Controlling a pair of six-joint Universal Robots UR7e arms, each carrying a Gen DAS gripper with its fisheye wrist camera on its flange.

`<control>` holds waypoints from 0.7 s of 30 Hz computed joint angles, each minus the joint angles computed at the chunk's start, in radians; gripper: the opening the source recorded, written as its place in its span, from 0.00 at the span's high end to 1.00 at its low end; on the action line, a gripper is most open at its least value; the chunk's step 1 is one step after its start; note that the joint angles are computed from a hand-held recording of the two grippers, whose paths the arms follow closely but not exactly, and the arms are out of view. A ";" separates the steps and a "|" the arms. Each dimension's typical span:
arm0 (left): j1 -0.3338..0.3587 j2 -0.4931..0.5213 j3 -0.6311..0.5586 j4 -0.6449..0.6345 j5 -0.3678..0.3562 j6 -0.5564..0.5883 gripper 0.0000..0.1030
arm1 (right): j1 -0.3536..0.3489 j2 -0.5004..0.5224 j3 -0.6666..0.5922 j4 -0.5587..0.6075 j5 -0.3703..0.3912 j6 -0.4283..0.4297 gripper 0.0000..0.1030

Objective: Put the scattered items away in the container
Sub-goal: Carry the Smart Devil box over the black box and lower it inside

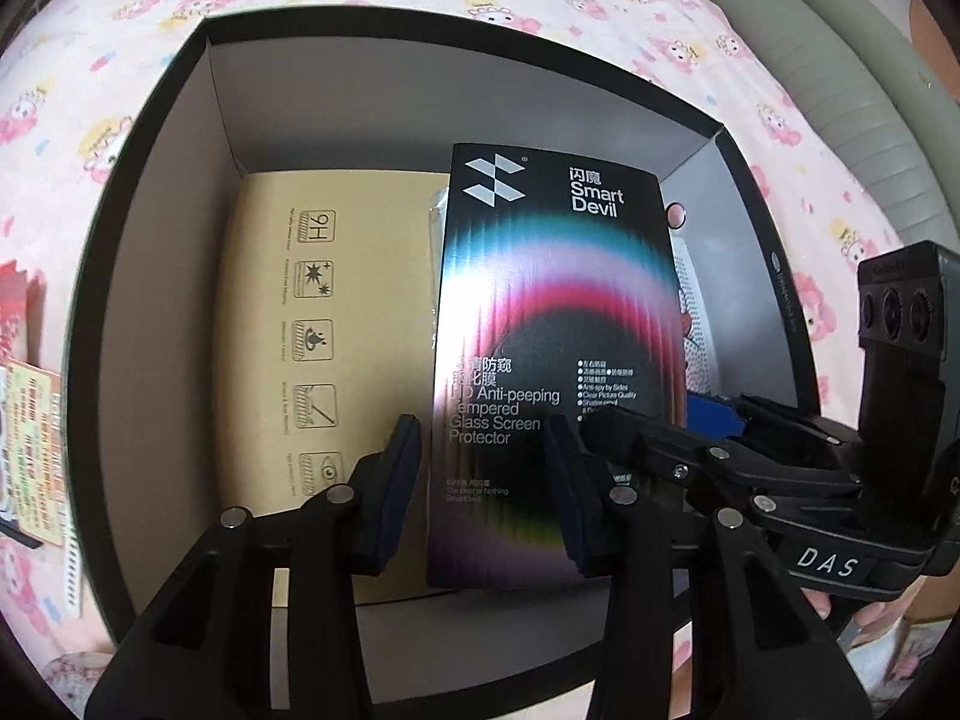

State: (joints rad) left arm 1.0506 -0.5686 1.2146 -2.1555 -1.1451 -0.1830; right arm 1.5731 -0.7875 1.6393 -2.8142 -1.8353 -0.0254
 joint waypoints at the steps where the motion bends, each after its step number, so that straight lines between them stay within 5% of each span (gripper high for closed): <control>1: -0.005 -0.011 0.022 -0.031 0.005 0.012 0.60 | 0.001 -0.002 0.004 -0.006 -0.001 -0.004 0.58; 5: -0.025 -0.041 0.075 -0.104 0.029 0.020 0.58 | 0.002 -0.028 0.053 -0.097 0.019 -0.026 0.58; 9: -0.040 -0.020 0.050 -0.097 0.090 -0.016 0.59 | 0.027 -0.040 0.081 -0.193 -0.076 -0.050 0.59; 16: -0.032 0.021 -0.016 0.037 0.117 -0.033 0.58 | 0.049 -0.012 0.041 -0.104 -0.179 -0.047 0.59; 21: -0.031 -0.001 0.002 0.071 0.110 -0.045 0.61 | 0.019 -0.026 0.015 0.023 -0.080 0.027 0.58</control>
State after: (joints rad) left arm 1.0198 -0.5698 1.2169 -2.0842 -1.0347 -0.2281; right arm 1.5925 -0.8139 1.6548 -2.7910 -1.9155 0.0021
